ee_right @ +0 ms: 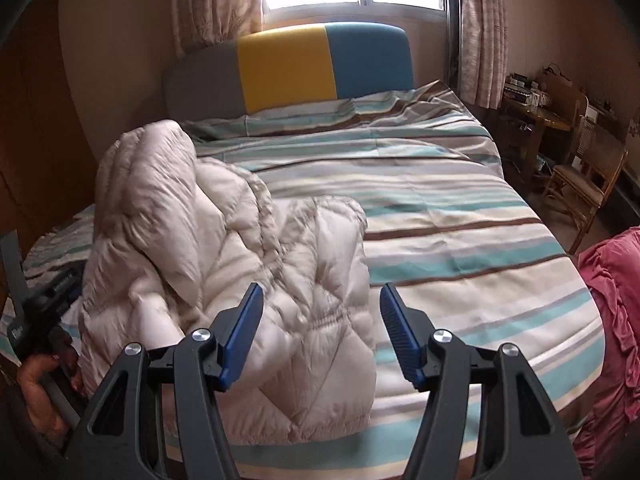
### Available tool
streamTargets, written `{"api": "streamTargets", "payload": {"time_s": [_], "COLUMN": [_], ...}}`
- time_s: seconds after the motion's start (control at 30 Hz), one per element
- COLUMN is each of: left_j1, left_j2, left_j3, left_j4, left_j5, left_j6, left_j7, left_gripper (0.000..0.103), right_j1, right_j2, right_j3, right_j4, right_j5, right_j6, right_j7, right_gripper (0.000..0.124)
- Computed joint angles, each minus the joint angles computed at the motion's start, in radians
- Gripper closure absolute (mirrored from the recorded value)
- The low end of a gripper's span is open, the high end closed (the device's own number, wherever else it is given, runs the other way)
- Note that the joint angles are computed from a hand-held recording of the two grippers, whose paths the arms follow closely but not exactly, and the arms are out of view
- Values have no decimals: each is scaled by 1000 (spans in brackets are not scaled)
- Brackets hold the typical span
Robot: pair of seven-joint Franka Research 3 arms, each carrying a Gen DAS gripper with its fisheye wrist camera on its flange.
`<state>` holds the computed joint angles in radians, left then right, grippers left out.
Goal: Fold large clothes
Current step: 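Press the folded jacket bundle flat with both tools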
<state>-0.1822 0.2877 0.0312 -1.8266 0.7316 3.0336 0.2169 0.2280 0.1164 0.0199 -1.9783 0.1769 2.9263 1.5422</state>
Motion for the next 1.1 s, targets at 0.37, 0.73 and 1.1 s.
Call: {"api": "streamTargets", "payload": {"time_s": [0.37,0.73,1.1], "left_j1": [15,-35,-95], "left_j2": [109,253,390], "left_j3": [-95,-143,-128], "left_j4": [190,478,696], "left_j5": [-138,-281,-325], "left_j6": [-113,-333,-463], "left_j7": [247,542,683], "left_gripper": [47,47,47], "right_j1": [16,7,-32], "right_j2": [99,203,323], "right_j3": [-10,-27,-22], "right_j4": [189,338,513], "right_j5": [3,-23,27], "right_j6": [-44,-123,-204], "right_j7": [-45,-18,-26], "right_gripper": [66,67,69]}}
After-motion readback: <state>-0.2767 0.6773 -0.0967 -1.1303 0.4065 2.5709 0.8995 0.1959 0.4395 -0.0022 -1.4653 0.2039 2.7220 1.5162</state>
